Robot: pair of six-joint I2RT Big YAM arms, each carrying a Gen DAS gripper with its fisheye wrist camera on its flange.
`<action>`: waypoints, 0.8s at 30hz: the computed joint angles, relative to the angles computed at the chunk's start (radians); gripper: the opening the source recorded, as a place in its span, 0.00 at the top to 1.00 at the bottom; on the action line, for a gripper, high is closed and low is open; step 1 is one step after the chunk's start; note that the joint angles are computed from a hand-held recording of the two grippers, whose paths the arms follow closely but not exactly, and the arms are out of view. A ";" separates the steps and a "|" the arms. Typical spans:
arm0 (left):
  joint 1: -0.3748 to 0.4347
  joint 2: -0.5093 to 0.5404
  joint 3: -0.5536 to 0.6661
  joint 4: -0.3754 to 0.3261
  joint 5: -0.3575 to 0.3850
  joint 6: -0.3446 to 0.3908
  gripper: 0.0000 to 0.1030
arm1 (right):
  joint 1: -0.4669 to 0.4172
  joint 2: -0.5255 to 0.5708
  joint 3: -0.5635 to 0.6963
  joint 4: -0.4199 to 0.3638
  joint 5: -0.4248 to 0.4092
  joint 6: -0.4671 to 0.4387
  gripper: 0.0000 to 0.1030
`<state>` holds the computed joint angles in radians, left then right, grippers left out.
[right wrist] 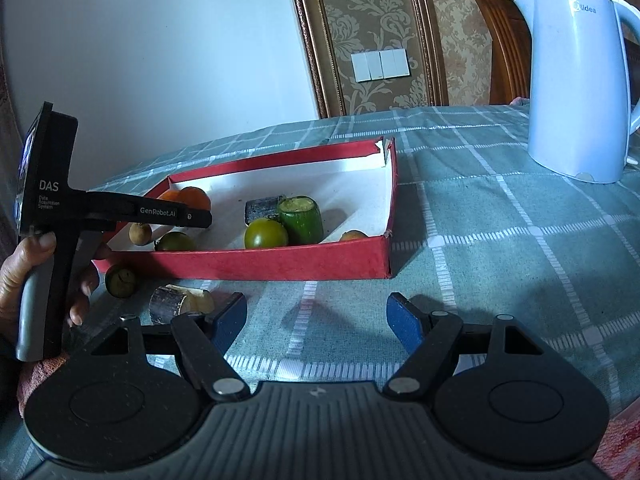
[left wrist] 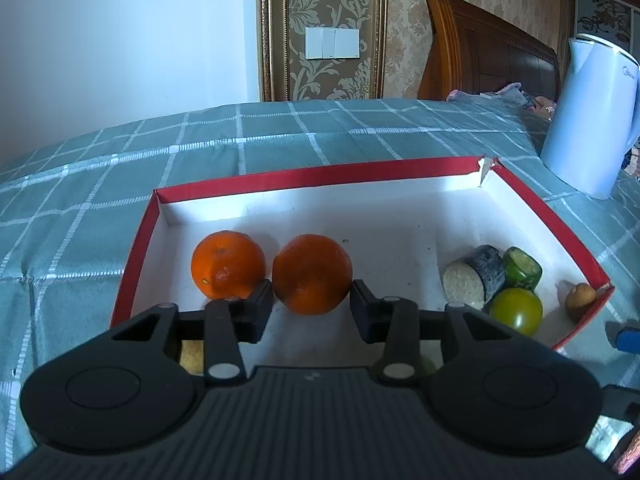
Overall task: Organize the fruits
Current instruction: 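Lower the orange beside the other orange and open the left tool, then grasp the dark eggplant piece in front of the tray with the right tool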
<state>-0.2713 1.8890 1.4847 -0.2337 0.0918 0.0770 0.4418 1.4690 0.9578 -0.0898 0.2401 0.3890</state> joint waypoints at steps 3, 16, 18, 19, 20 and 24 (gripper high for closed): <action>-0.003 -0.015 -0.029 0.030 -0.033 -0.002 0.25 | -0.001 0.001 0.002 -0.005 -0.001 0.005 0.25; 0.058 -0.186 -0.251 0.192 -0.044 -0.090 0.07 | -0.006 0.010 0.014 -0.029 -0.013 0.017 0.19; 0.069 -0.217 -0.292 0.202 -0.056 -0.095 0.06 | -0.006 0.010 0.014 -0.031 -0.013 0.017 0.18; 0.075 -0.232 -0.311 0.205 -0.054 -0.094 0.06 | -0.006 0.011 0.015 -0.032 -0.015 0.016 0.17; 0.081 -0.246 -0.329 0.204 -0.048 -0.094 0.06 | -0.005 0.011 0.016 -0.035 -0.016 0.014 0.16; 0.102 -0.298 -0.403 0.207 -0.035 -0.104 0.06 | -0.005 0.011 0.019 -0.040 -0.014 0.010 0.16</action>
